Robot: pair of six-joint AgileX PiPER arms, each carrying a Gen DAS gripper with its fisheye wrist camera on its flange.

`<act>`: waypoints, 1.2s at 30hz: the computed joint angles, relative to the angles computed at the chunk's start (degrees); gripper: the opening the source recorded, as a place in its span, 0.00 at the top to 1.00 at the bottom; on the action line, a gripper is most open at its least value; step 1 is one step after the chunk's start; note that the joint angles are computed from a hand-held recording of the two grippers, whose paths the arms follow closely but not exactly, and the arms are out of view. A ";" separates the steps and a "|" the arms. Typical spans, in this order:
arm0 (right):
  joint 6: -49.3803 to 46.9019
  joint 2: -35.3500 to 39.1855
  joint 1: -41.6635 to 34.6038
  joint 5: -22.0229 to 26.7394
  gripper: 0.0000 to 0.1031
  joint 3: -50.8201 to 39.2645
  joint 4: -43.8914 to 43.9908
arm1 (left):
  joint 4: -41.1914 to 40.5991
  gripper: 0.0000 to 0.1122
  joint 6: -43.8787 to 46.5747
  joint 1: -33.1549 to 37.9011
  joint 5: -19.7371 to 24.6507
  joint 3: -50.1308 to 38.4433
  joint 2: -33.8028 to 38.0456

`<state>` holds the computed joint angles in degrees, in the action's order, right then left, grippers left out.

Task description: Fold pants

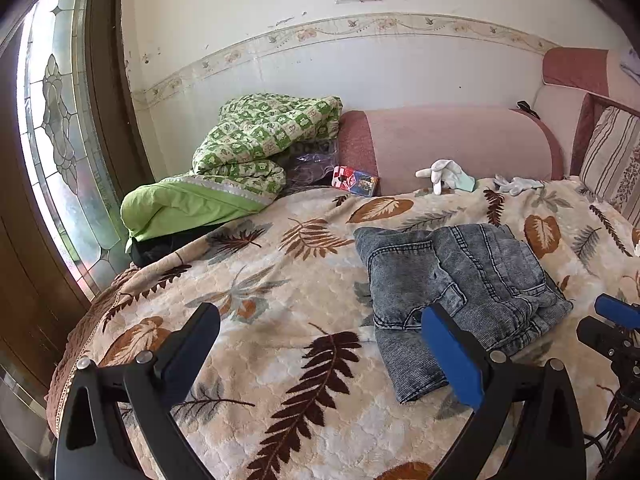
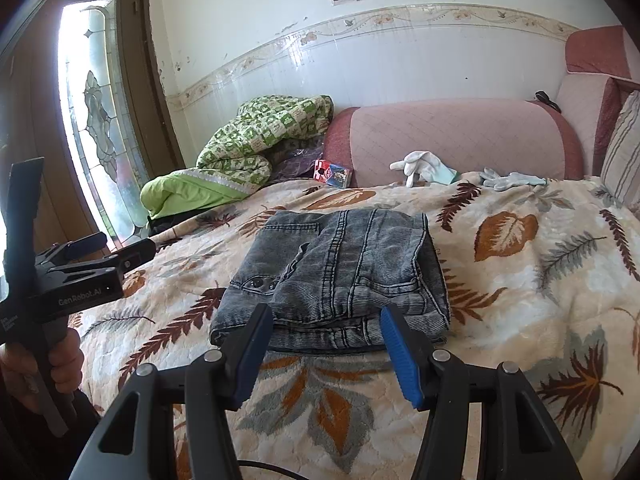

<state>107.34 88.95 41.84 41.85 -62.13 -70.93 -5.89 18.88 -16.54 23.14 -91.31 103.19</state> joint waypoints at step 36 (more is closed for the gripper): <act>-2.48 1.17 1.80 1.42 0.42 -3.93 0.45 | -14.12 0.10 12.83 2.09 1.68 1.70 -2.63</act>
<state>104.86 90.12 43.65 43.28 -66.06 -70.48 -20.00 31.71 -14.45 24.83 -89.61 100.56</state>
